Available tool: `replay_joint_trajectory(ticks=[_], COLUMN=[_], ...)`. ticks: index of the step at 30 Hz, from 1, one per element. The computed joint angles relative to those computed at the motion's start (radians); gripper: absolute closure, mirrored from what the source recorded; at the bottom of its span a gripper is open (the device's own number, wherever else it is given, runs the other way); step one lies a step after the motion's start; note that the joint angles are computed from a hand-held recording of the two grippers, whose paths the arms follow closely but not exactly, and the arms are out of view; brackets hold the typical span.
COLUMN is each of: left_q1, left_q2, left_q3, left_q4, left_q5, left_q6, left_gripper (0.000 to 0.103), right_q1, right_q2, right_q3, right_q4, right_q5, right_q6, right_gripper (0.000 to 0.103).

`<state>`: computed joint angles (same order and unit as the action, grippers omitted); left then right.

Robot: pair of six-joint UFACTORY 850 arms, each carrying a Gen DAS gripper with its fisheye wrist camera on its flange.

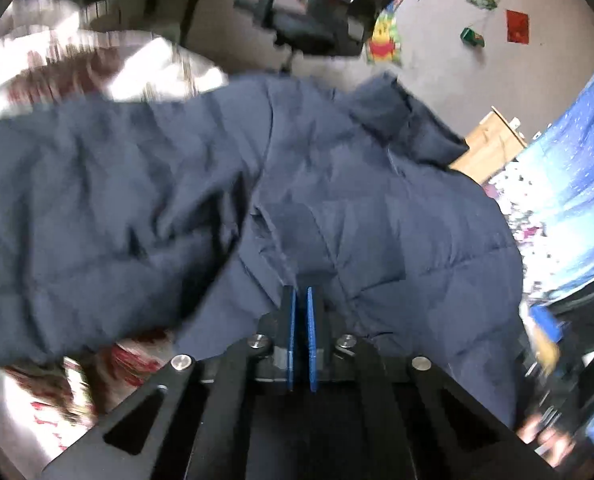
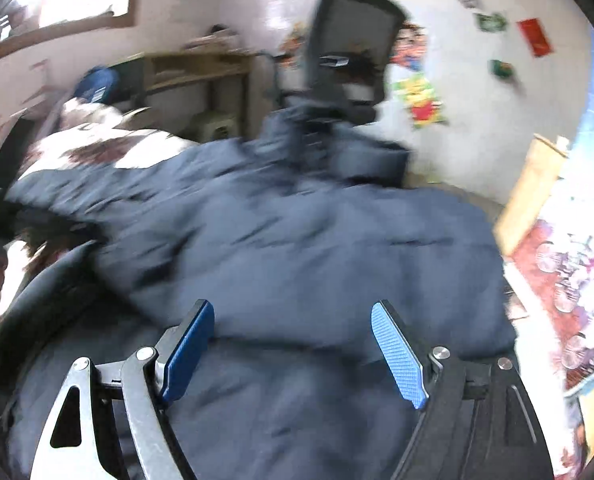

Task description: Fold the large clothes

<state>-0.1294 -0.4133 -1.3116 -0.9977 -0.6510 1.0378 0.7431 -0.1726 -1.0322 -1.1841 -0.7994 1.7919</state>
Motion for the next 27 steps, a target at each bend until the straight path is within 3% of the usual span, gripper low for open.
replay_joint_trajectory(ticks=[3, 5, 8, 10, 14, 16, 18, 20, 22, 24, 27], left_q1=[-0.038, -0.074, -0.113, -0.126, -0.094, -0.073, -0.033, 0.011, 0.080, 0.143, 0.256], left_q2=[0.060, 0.063, 0.047, 0.028, 0.022, 0.034, 0.068, 0.119, 0.185, 0.213, 0.234], left_q3=[0.064, 0.078, 0.104, 0.105, 0.091, 0.088, 0.108, 0.148, 0.203, 0.215, 0.206], left_q4=[0.026, 0.162, 0.335, 0.394, 0.203, 0.178, 0.143, 0.060, -0.115, -0.161, -0.105], left_q5=[0.186, 0.267, 0.365, 0.390, 0.332, 0.291, 0.258, 0.250, 0.252, 0.232, 0.213], left_q6=[0.038, -0.043, -0.148, -0.192, -0.055, -0.064, -0.046, 0.018, 0.148, 0.162, -0.010], left_gripper=[0.102, 0.102, 0.102, 0.101, 0.099, 0.095, 0.080, 0.040, 0.023, 0.021, 0.021], right_q1=[-0.075, -0.127, -0.186, -0.192, -0.175, -0.161, -0.132, -0.107, -0.095, -0.085, -0.063], right_q2=[0.013, -0.007, -0.056, -0.082, -0.079, -0.064, -0.054, -0.061, -0.082, -0.116, -0.177], right_q3=[0.006, -0.001, -0.011, -0.015, -0.004, 0.000, -0.006, -0.026, -0.063, -0.108, -0.183], right_q4=[0.025, 0.078, 0.168, 0.175, 0.131, 0.090, 0.013, -0.044, -0.069, -0.063, -0.090], right_q5=[0.031, 0.078, 0.156, 0.167, 0.138, 0.131, 0.118, 0.126, 0.186, 0.216, 0.224], right_q6=[0.022, -0.003, -0.065, -0.074, -0.026, 0.017, 0.091, 0.145, 0.150, 0.113, 0.076], right_gripper=[0.023, 0.023, 0.023, 0.022, 0.021, 0.021, 0.014, 0.008, 0.007, 0.007, 0.007])
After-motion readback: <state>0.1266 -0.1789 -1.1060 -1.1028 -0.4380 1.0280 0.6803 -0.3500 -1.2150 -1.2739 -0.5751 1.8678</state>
